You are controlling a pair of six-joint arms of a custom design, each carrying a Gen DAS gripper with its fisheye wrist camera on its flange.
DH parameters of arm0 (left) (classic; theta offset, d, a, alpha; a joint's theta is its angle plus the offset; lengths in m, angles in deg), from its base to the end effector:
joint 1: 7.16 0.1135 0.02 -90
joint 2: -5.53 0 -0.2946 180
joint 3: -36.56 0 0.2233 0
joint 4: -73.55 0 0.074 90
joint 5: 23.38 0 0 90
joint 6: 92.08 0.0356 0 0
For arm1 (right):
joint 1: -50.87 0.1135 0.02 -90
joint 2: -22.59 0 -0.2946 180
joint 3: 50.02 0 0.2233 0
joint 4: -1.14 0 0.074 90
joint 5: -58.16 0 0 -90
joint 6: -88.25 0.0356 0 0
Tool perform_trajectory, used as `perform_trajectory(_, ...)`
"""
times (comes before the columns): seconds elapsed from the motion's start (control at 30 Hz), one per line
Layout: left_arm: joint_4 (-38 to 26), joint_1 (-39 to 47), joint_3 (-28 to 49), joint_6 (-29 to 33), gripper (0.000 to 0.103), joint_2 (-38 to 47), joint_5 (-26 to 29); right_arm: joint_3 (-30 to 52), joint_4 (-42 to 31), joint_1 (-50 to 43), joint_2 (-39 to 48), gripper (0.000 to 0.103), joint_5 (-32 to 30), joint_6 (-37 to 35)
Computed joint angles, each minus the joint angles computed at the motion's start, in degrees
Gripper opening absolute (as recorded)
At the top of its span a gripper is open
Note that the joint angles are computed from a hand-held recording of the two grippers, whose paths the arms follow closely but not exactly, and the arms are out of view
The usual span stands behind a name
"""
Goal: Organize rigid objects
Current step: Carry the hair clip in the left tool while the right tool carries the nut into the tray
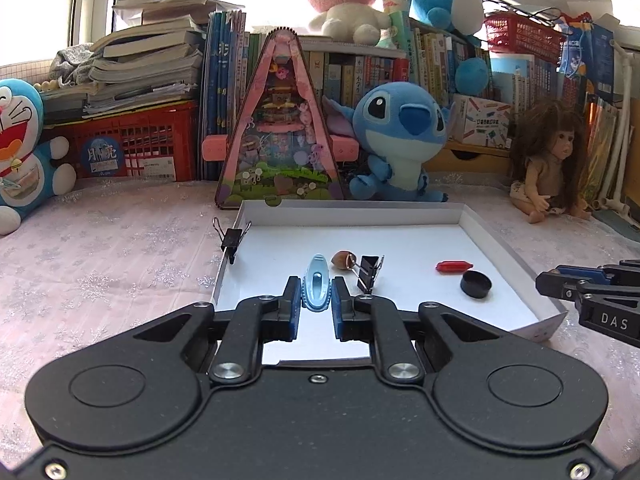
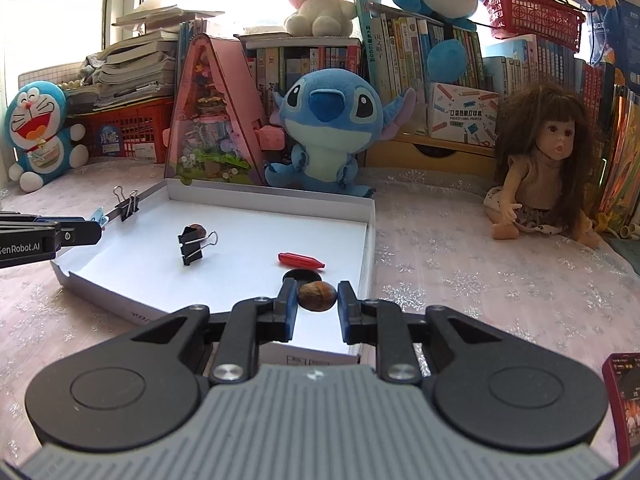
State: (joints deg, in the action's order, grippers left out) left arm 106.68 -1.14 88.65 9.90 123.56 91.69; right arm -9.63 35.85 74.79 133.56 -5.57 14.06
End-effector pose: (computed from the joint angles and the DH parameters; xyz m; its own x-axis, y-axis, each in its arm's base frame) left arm 0.3385 0.0205 0.1121 -0.4733 0.1391 -0.8698 0.3654 0.9295 -0.0501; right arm 0.2674 0.1014 0.1159 -0.5251 0.0344 -0.8504 0.1116 0.9933 -0.0288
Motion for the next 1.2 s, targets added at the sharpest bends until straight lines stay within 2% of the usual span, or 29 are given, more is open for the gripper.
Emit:
perform_trajectory(0.7,-12.51,-5.15,18.25,-1.72,0.014,10.52,-6.27,13.96,-11.96,-5.71,8.66,0.026,-3.81,-1.06)
perform_trajectory(1.2,-14.27,-7.26,21.96,-2.14,0.015,13.45,-7.97,18.00,-13.53,-6.04,10.84,0.026,-5.40,-1.78)
